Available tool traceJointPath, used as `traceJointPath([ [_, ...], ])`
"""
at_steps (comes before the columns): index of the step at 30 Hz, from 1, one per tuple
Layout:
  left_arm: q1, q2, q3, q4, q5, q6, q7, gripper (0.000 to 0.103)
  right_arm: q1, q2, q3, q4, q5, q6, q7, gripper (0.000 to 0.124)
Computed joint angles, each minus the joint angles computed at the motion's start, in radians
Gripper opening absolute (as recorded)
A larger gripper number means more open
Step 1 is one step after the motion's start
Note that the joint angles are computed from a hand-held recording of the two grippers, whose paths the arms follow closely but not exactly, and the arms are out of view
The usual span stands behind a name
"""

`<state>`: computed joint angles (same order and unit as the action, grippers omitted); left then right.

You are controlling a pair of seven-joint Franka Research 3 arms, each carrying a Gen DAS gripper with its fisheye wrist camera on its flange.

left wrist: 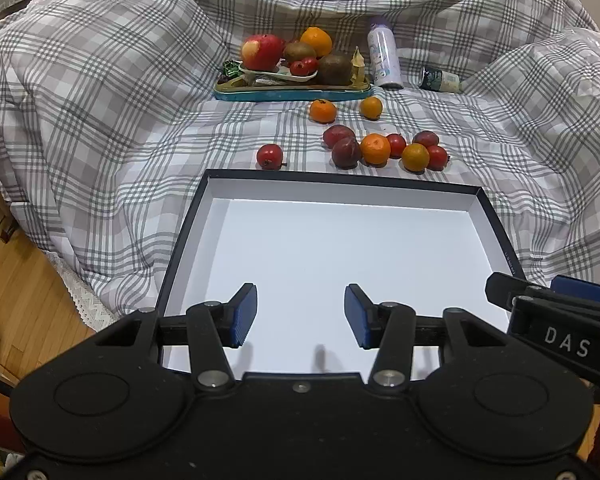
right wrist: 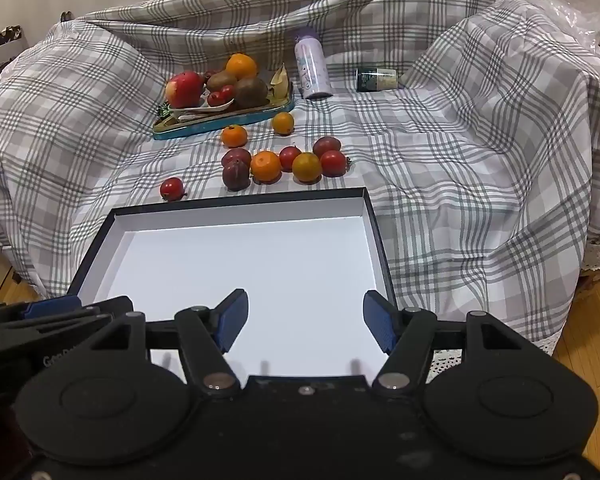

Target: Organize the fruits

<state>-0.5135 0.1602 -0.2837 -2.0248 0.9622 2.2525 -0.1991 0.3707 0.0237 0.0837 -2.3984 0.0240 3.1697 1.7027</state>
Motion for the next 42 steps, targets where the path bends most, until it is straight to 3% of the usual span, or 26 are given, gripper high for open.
traceJointPath([
  [42, 0.001, -0.001, 0.0, -0.006, -0.001, 0.012, -0.002, 0.055, -0.003, -0.004, 0.008, -0.006, 0.029, -0.001, -0.025, 0.067],
])
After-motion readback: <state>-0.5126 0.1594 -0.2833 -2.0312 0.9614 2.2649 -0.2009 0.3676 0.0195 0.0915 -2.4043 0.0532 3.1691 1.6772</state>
